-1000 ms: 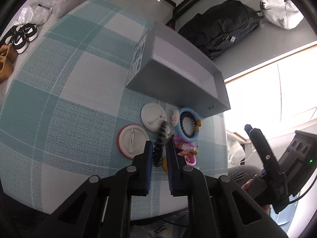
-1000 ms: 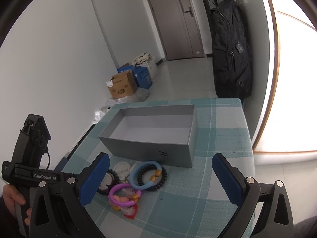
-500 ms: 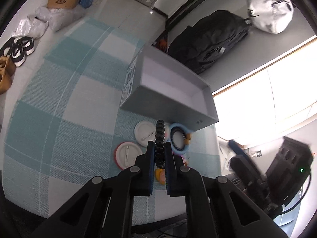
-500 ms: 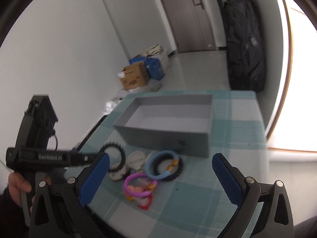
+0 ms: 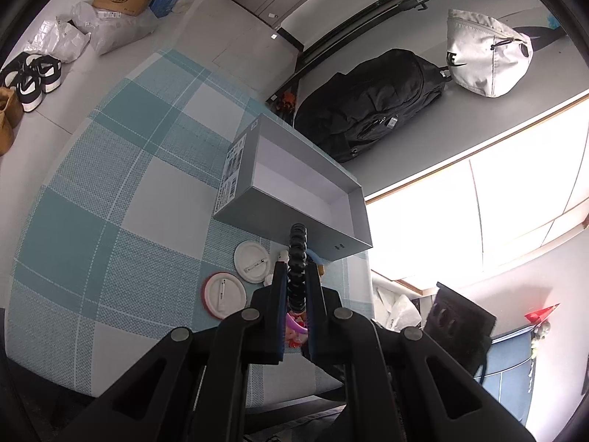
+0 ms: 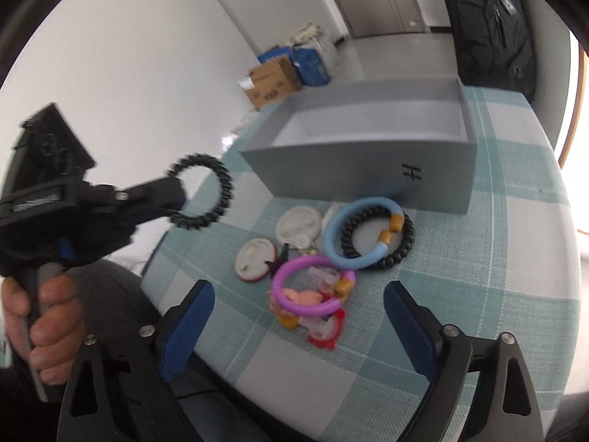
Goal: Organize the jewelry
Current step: 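Lift the black bracelet with the left tool while the right tool grasps the pink bangle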
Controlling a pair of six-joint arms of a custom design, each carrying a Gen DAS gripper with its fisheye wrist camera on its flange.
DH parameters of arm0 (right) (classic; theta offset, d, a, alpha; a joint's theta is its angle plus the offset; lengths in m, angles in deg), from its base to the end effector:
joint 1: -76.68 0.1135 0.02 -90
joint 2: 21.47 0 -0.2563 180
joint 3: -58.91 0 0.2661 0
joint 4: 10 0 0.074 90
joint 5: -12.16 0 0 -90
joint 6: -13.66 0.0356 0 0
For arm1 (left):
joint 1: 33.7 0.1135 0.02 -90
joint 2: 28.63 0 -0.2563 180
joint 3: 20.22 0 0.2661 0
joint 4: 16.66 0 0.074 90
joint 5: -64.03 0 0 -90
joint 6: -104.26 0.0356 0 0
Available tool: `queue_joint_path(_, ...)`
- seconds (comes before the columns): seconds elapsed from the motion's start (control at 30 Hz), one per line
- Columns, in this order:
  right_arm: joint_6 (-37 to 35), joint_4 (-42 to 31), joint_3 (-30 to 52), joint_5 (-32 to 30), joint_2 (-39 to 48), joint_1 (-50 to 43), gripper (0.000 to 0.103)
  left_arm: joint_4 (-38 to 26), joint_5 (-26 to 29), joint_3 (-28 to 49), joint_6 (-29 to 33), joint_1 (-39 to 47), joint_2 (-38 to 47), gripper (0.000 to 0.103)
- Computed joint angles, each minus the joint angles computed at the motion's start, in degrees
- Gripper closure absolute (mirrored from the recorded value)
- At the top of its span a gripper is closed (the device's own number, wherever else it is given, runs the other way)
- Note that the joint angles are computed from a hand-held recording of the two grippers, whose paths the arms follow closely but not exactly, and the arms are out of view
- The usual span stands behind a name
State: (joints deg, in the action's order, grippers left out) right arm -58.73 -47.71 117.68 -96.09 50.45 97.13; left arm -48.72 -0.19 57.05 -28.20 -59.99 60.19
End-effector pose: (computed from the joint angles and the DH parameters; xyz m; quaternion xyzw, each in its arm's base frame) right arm 0.2469 0.1040 0.2130 -0.0762 0.9287 0.2491 0.2639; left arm 0.3089 -0.1699 0.2433 -0.0390 0.8995 -0.3860 0.2011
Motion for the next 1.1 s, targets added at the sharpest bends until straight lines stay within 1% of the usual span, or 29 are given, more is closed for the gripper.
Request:
queue_joint_path(0.07,1.3,0.5,0.6,-0.1,1.7,0.2,0.014,0.0,0.3,0.0,0.0,0.1,0.1,0.098)
queue_joint_path(0.1,1.8,0.8,0.9,0.1,2.6,0.5,0.017,-0.2,0.2,0.0,0.1,0.1,0.0,0.098)
queue_joint_path(0.17,2.1,0.7,2.4,0.7,4.6,1.4,0.025,-0.1,0.9,-0.1,0.0,0.4,0.1,0.098)
queue_joint_path(0.2,2.5,0.5,3.0,1.8,5.1,2.3,0.032,0.0,1.1,-0.3,0.0,0.5,0.1,0.098)
queue_joint_path(0.27,2.7,0.3,3.6,4.3,5.4,3.3,0.033,-0.2,1.1,-0.4,-0.1,0.5,0.0,0.098)
queue_joint_path(0.3,3.1,0.1,3.3,5.2,4.9,3.7,0.036,-0.2,1.1,-0.4,-0.1,0.6,0.1,0.098)
queue_joint_path(0.33,3.4,0.0,3.4,6.3,5.0,3.9,0.042,-0.2,1.3,-0.5,-0.2,0.7,0.1,0.098)
queue_joint_path(0.37,3.5,0.1,3.4,6.8,5.1,3.9,0.046,-0.1,1.3,-0.5,-0.3,0.7,0.2,0.098)
queue_joint_path(0.43,3.7,0.7,3.1,5.9,5.0,3.2,0.048,-0.2,1.5,-0.4,-0.3,0.7,0.4,0.098)
queue_joint_path(0.5,2.9,0.5,3.1,6.3,4.7,2.9,0.051,-0.3,1.5,0.0,-0.3,0.6,0.9,0.098)
queue_joint_path(0.7,1.7,0.6,1.8,6.9,1.8,3.2,0.052,-0.8,1.2,0.5,0.0,0.1,1.6,0.098)
queue_joint_path(0.87,1.1,0.9,0.4,5.4,-2.4,2.2,0.052,-0.8,1.3,0.5,-0.2,0.2,2.0,0.098)
queue_joint_path(1.1,2.4,1.5,-0.1,0.3,-5.8,-1.6,0.052,-0.7,0.6,0.7,0.4,-0.3,2.1,0.098)
